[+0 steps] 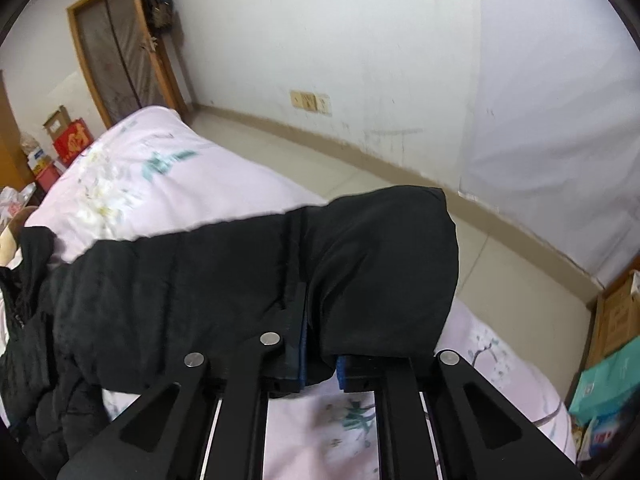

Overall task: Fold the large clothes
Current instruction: 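Grasp the other sleeve cuff with the right gripper and lift it, then fold the held sleeve across the jacket front with the right gripper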

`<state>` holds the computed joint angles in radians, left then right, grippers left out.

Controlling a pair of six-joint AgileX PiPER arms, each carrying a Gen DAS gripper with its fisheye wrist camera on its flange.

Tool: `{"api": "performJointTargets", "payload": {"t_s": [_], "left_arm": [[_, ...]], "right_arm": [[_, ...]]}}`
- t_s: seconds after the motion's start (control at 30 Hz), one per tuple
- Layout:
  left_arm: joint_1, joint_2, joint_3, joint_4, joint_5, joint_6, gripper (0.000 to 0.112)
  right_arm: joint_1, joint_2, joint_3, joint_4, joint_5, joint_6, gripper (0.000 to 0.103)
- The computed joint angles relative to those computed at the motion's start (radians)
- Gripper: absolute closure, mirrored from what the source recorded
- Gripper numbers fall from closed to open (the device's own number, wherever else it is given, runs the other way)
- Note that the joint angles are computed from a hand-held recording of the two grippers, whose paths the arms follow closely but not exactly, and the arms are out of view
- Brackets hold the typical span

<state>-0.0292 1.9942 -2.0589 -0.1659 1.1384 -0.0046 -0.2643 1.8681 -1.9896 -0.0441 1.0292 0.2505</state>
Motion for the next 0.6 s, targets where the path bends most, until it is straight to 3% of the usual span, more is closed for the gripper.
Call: {"api": "performJointTargets", "payload": {"t_s": [0.23, 0.6], "left_arm": [[0.062, -0.034, 0.000, -0.012, 0.006, 0.012, 0.022], [0.198, -0.082, 0.010, -0.061, 0.007, 0.063, 0.022]], "right_arm": [[0.083, -0.069, -0.047, 0.006, -0.036, -0.054, 0.096], [0.349, 0.066, -0.417, -0.010, 0.125, -0.097, 0.096]]}}
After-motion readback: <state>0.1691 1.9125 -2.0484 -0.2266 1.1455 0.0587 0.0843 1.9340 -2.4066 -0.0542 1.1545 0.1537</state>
